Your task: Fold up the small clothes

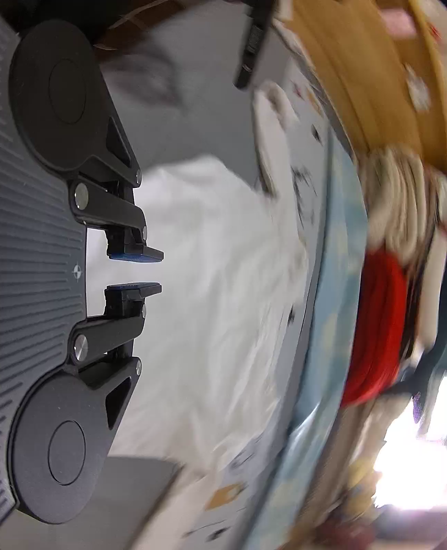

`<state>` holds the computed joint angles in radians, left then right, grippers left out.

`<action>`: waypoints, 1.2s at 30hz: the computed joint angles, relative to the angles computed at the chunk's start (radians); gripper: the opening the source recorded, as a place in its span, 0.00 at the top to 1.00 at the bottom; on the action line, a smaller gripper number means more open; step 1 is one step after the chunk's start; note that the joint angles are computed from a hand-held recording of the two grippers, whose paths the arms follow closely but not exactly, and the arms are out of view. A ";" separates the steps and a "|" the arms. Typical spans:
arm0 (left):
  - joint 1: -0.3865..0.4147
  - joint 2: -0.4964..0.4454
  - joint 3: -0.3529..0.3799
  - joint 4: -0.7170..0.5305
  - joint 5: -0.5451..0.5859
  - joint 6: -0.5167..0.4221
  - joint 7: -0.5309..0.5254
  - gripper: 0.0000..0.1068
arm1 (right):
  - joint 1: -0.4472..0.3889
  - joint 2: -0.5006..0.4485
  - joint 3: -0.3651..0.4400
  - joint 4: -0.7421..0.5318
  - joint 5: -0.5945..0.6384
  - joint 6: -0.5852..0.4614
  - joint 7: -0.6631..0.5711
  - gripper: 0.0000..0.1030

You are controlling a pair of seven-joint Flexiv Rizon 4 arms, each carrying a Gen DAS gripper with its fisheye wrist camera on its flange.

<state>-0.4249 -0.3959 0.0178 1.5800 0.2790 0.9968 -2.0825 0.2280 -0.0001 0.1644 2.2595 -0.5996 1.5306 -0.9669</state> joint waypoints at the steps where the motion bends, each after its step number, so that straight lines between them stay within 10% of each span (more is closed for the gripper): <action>1: 0.004 0.003 0.000 0.009 -0.014 0.001 -0.015 0.96 | 0.013 -0.009 0.011 -0.009 0.013 -0.021 -0.043 0.88; 14: 0.013 -0.019 -0.003 -0.031 -0.048 -0.060 -0.082 0.95 | 0.116 -0.123 -0.067 -0.075 -0.502 -0.095 0.040 0.65; 25: 0.015 -0.070 -0.021 -0.089 -0.103 -0.073 -0.113 0.95 | 0.142 -0.194 -0.059 -0.121 -0.619 -0.189 -0.029 0.65; 31: 0.017 -0.090 -0.021 -0.110 -0.127 -0.079 -0.078 0.88 | 0.137 -0.211 -0.001 -0.161 -0.317 -0.226 -0.246 0.84; 36: 0.027 -0.097 -0.027 -0.109 -0.162 -0.076 -0.063 0.88 | 0.067 -0.240 0.131 -0.329 0.269 -0.346 -0.591 0.96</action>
<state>-0.3979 -0.4932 -0.0092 1.4713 0.1167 0.9208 -2.1452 0.2946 -0.2403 0.2957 1.9302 -0.3307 1.1843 -1.5581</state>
